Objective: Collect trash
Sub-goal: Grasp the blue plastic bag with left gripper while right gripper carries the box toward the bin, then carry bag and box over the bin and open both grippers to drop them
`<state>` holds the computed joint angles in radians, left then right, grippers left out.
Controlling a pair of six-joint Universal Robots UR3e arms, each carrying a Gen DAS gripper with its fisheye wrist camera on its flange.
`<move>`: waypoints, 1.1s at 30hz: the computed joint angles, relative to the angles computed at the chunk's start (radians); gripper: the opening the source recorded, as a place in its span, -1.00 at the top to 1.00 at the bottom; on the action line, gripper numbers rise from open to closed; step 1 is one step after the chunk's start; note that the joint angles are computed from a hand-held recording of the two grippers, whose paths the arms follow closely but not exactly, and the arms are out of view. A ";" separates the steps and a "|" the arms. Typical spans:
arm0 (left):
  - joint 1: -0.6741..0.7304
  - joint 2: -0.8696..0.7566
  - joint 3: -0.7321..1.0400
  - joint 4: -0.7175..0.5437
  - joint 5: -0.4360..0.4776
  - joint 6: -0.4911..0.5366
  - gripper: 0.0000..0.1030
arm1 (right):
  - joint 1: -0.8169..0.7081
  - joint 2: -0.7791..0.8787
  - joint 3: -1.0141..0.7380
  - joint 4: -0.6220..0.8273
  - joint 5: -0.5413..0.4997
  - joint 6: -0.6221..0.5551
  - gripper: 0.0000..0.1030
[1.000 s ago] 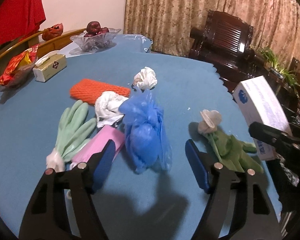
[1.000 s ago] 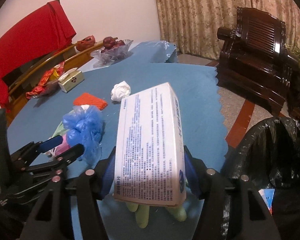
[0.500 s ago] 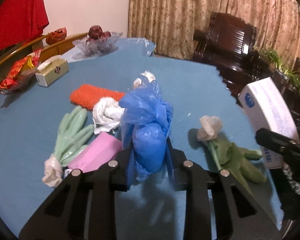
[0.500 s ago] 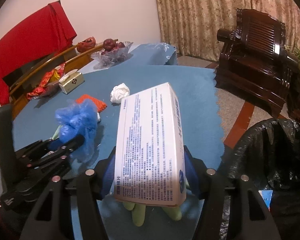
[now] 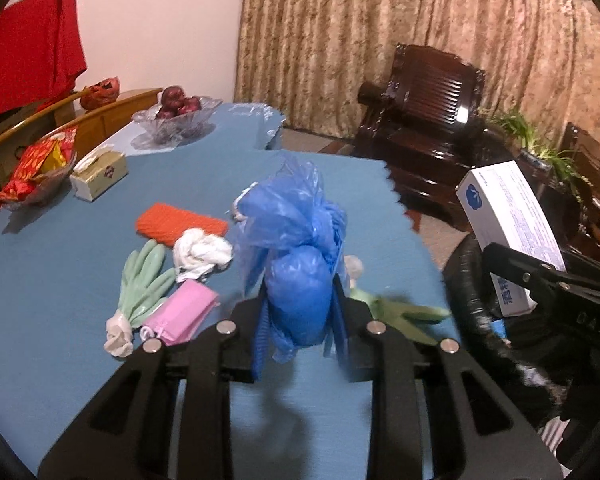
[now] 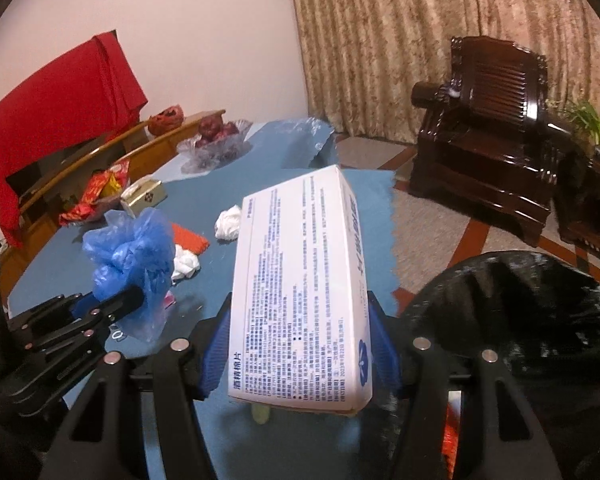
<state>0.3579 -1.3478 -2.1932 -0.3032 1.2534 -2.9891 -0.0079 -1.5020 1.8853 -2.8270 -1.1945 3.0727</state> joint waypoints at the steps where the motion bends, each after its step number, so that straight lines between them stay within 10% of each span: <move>1: -0.012 0.008 0.004 -0.005 -0.001 -0.004 0.50 | -0.022 -0.033 0.021 0.006 0.009 -0.005 -0.18; 18: -0.421 -0.216 0.237 0.059 0.100 -0.119 0.50 | -0.521 -0.433 0.260 0.231 0.202 -0.207 -0.18; 33: -0.674 -0.593 0.617 0.050 0.145 -0.160 0.50 | -0.766 -0.385 0.295 0.232 0.230 -0.332 -0.18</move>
<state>-0.3157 -1.9412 -1.5767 -0.2534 1.3985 -3.1490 -0.7740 -1.8866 2.1805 -2.5953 -0.9647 2.7412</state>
